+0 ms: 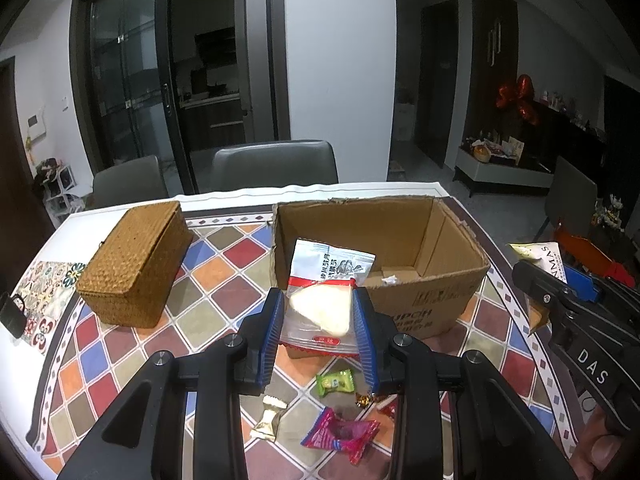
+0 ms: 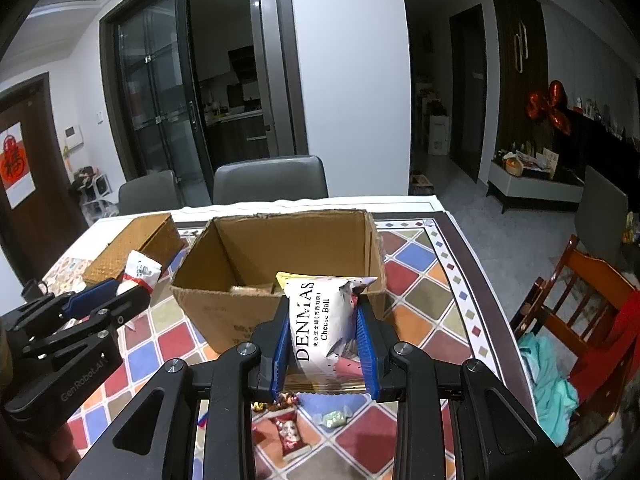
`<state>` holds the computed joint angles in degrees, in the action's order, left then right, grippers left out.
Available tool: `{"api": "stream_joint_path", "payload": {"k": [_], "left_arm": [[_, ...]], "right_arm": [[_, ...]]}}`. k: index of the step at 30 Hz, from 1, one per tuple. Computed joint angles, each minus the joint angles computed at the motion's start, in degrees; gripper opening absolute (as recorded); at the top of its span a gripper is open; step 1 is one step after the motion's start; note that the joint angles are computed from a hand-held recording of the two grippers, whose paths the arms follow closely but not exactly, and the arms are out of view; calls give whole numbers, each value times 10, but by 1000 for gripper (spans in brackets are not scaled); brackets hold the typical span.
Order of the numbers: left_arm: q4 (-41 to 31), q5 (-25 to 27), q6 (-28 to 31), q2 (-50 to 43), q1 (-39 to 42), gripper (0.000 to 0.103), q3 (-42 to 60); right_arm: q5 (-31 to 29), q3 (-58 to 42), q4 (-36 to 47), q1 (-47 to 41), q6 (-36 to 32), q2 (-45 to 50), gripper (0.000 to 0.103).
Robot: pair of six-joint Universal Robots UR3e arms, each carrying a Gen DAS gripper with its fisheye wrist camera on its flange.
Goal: Organize snacks
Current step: 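Lift both held packets and carry them toward the cardboard box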
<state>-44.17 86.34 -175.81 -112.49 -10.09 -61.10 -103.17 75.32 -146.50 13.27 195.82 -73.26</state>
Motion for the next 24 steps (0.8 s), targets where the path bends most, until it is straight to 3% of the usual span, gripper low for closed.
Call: {"api": "stream_joint_path", "payload": {"k": [24], "left_arm": [[-118, 1, -10, -189, -4, 35, 318]], "right_arm": [[22, -170, 43, -31, -40, 104, 31]]}}
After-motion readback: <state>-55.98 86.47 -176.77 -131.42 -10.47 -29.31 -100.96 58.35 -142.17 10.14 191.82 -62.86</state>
